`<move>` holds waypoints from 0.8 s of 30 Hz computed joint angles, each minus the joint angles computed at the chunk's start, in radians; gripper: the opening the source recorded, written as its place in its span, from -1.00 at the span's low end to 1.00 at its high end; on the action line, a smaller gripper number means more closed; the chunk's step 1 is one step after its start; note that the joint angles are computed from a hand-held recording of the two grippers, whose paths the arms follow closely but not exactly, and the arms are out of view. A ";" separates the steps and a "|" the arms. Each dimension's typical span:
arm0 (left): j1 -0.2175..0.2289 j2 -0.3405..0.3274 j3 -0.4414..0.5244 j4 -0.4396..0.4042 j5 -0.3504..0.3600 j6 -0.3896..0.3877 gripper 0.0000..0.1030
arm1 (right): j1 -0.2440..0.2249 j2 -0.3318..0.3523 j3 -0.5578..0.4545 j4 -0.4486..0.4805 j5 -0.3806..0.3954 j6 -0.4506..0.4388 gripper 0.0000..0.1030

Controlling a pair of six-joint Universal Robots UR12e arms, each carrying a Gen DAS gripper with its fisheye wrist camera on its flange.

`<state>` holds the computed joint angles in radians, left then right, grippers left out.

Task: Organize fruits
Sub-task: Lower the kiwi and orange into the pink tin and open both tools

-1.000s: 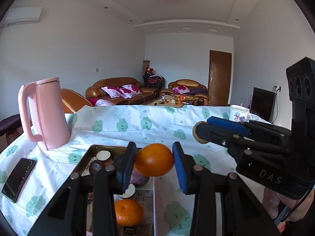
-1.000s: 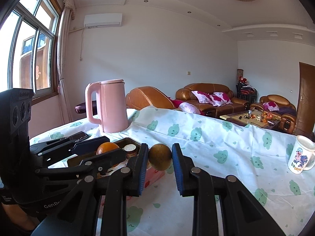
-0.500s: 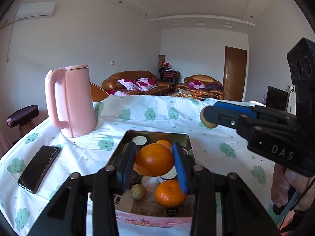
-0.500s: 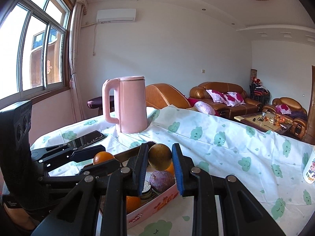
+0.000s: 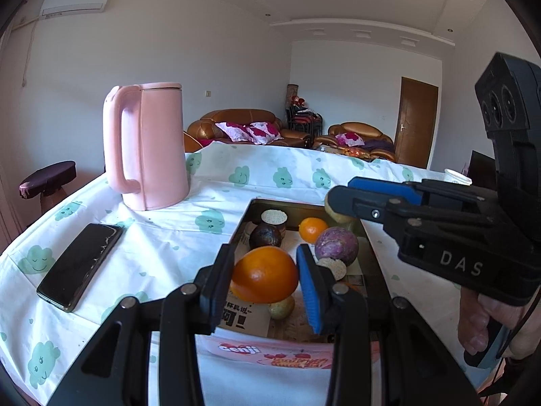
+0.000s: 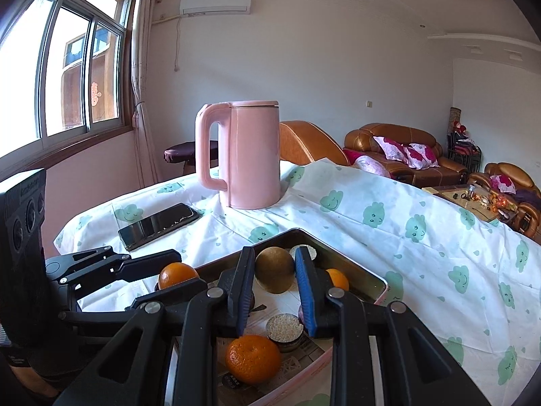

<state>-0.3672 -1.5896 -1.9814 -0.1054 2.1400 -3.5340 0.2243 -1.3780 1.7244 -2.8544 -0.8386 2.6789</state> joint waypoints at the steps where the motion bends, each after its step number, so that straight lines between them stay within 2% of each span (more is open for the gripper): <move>1: 0.002 0.003 -0.004 -0.001 -0.004 -0.003 -0.23 | 0.004 0.002 -0.003 0.010 -0.005 -0.004 -0.49; 6: 0.010 0.015 -0.021 -0.006 -0.017 -0.018 -0.23 | 0.022 0.011 -0.017 0.056 -0.025 -0.013 -0.49; 10: 0.017 0.018 -0.026 -0.011 -0.031 -0.025 -0.23 | 0.039 0.013 -0.023 0.098 -0.072 -0.042 -0.49; 17: 0.027 0.022 -0.033 -0.040 -0.063 -0.040 -0.23 | 0.053 0.023 -0.050 0.200 -0.110 -0.072 -0.49; 24: 0.029 0.021 -0.029 -0.060 -0.076 -0.039 -0.23 | 0.058 0.029 -0.058 0.228 -0.127 -0.081 -0.49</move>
